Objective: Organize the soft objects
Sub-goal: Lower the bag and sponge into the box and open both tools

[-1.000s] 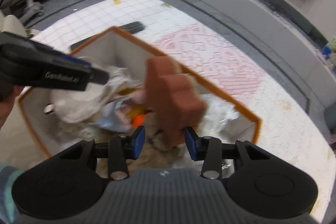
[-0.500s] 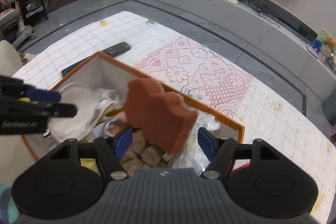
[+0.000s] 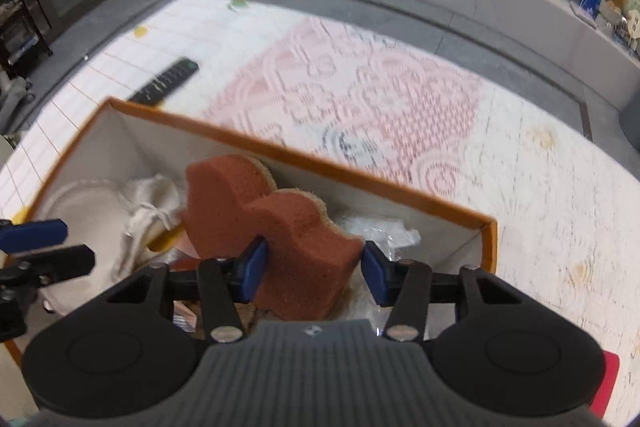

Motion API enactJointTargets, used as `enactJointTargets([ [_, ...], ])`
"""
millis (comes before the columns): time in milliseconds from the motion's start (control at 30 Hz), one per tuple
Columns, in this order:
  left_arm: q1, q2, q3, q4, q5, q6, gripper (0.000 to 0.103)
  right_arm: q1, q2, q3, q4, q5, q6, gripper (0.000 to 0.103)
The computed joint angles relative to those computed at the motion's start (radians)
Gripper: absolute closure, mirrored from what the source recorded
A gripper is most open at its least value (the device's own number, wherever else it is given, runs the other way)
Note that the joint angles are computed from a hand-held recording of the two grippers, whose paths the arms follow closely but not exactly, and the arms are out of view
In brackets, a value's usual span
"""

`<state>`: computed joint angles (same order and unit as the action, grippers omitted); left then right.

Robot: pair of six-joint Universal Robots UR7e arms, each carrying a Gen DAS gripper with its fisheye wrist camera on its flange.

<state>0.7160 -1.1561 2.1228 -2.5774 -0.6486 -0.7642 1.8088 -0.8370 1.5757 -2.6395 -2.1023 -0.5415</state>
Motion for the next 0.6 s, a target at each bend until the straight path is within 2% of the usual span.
enactJointTargets([
  [67, 0.001, 0.008, -0.003, -0.003, -0.004, 0.002, 0.055, -0.008, 0.006, 0.005, -0.005, -0.01, 0.001, 0.052],
  [267, -0.025, 0.01, -0.007, 0.022, 0.002, -0.008, 0.055, -0.011, -0.021, 0.037, -0.04, 0.029, -0.038, 0.049],
  [400, -0.071, -0.009, 0.0, 0.062, 0.038, -0.037, 0.055, 0.008, -0.06, 0.068, -0.07, 0.053, -0.069, 0.034],
  [467, -0.095, -0.017, -0.001, 0.095, 0.06, -0.059, 0.055, 0.02, -0.091, 0.096, -0.093, 0.068, -0.078, 0.03],
  [600, -0.165, -0.05, 0.017, 0.149, 0.116, -0.112, 0.055, 0.044, -0.172, 0.16, -0.111, 0.104, -0.076, 0.029],
])
